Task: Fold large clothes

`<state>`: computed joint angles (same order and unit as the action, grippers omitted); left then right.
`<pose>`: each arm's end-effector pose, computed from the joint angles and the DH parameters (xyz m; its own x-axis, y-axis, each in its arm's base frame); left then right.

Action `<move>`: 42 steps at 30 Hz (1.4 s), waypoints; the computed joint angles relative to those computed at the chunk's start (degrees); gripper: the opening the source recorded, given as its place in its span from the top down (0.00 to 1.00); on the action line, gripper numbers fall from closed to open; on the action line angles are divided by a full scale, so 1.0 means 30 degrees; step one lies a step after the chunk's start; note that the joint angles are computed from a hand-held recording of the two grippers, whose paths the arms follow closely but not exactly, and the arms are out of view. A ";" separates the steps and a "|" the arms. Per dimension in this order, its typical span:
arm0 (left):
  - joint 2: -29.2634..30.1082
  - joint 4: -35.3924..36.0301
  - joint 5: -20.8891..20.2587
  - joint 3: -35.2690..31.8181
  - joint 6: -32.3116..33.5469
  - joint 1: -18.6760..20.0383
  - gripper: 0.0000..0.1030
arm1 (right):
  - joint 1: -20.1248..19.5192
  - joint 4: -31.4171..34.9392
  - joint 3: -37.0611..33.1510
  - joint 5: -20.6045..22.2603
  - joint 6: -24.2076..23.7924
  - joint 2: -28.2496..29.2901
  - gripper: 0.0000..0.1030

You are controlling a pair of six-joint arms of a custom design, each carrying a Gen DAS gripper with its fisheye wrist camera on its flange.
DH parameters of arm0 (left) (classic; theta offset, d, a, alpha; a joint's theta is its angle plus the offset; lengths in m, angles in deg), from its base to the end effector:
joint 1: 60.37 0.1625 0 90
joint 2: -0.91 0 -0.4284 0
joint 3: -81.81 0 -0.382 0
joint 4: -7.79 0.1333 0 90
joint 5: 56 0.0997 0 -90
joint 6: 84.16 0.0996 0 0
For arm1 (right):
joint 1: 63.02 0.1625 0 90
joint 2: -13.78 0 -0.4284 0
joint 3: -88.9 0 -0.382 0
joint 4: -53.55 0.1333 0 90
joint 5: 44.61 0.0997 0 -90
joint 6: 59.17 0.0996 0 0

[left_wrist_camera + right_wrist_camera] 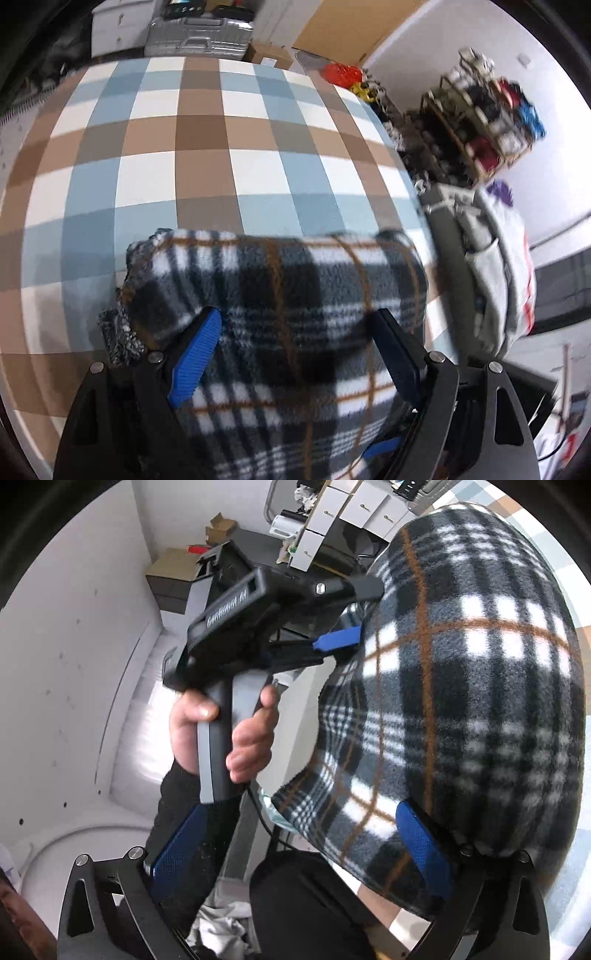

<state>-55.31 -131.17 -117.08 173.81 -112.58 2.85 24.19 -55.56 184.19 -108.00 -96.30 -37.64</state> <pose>-0.1376 -0.6755 0.2331 -0.9397 -0.1534 -0.3056 -0.0097 0.9053 -0.4246 0.1487 -0.6037 0.1100 -0.7314 -0.3634 -0.5771 -0.4983 0.8625 0.0884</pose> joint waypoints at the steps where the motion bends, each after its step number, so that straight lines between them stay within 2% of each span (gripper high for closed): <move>1: 0.0054 -0.0396 -0.0103 0.0109 0.0059 0.0113 0.23 | 0.0033 -0.0021 0.0035 -0.0069 -0.0033 0.0007 0.00; 4: 0.0127 -0.0838 0.0275 0.0407 0.0981 -0.0136 0.22 | 0.0004 -0.0484 0.0579 0.0067 0.0032 -0.0221 0.00; 7: -0.0907 -0.0690 0.0350 0.1182 0.0235 -0.0841 0.22 | 0.0211 -0.1432 0.1291 -0.0543 0.0315 -0.1110 0.00; 8: -0.1249 -0.0675 0.0635 0.1557 -0.0079 -0.1138 0.22 | 0.0259 -0.2241 0.1699 -0.0621 0.0458 -0.1592 0.00; 12: -0.2624 0.0232 0.1714 0.3671 -0.0547 -0.2348 0.22 | 0.0626 -0.7786 0.3986 -0.0609 -0.0003 -0.4121 0.00; 14: -0.2950 -0.0046 0.1794 0.4814 -0.0443 -0.2598 0.22 | 0.1290 -1.0708 0.4857 -0.2319 0.0286 -0.4665 0.00; 16: -0.2886 0.0376 0.2242 0.5253 -0.0605 -0.2696 0.22 | 0.2427 -1.3960 0.5656 -0.5584 0.0519 -0.4484 0.00; 18: -0.2639 0.0278 0.2880 0.5433 -0.0618 -0.2716 0.22 | 0.3289 -1.5606 0.5920 -0.8271 0.0744 -0.3740 0.00; 19: -0.2511 0.0019 0.3140 0.5621 -0.0538 -0.2654 0.22 | 0.3662 -1.5989 0.5880 -0.9561 0.0769 -0.3190 0.00; 22: -0.2382 -0.1179 0.3847 0.6302 -0.0544 -0.2662 0.22 | 0.3954 -1.6097 0.5902 -1.1186 0.0541 -0.2118 0.00; 24: -0.2266 -0.1121 0.4565 0.6547 -0.0854 -0.2874 0.22 | 0.3697 -1.5458 0.5843 -1.1062 0.0783 -0.1826 0.00; 26: -0.2140 -0.1548 0.5397 0.6852 -0.0907 -0.3175 0.22 | 0.2995 -1.6216 0.6482 -0.9818 0.1371 -0.1971 0.00; 27: -0.2077 -0.2034 0.5727 0.7073 -0.0828 -0.3274 0.22 | 0.2843 -1.5961 0.6350 -0.9662 0.1426 -0.2061 0.00; 30: -0.1939 -0.4111 0.6229 0.7919 -0.0102 -0.3402 0.22 | 0.2900 -1.6062 0.6455 -1.0069 0.0929 -0.2088 0.00; 31: -0.1943 -0.4281 0.6317 0.8025 0.0056 -0.3441 0.22 | 0.3000 -1.6519 0.6616 -1.0727 0.0700 -0.1930 0.00; 32: -0.2097 -0.4217 0.6333 0.8158 0.0087 -0.3470 0.22 | 0.3166 -1.6766 0.6504 -1.1397 0.0752 -0.1607 0.00; 34: -0.2184 -0.4468 0.6420 0.8358 0.0055 -0.3438 0.21 | 0.3226 -1.7274 0.6759 -1.1557 0.0808 -0.1556 0.00; 35: -0.2232 -0.4214 0.6526 0.8426 -0.0212 -0.3418 0.13 | 0.3304 -1.7179 0.6654 -1.1684 0.0720 -0.1552 0.00; 37: -0.2389 -0.3915 0.5865 0.8362 -0.0482 -0.3004 0.10 | 0.3379 -1.7230 0.6535 -1.1905 0.0516 -0.1376 0.00; 39: -0.2531 -0.4155 0.5558 0.8455 -0.0493 -0.2943 0.10 | 0.3462 -1.7299 0.6439 -1.2082 0.0496 -0.1250 0.00; 42: -0.2319 -0.3952 0.6046 0.8388 -0.0572 -0.3099 0.10 | 0.3599 -1.7831 0.6577 -1.2461 0.0269 -0.1087 0.00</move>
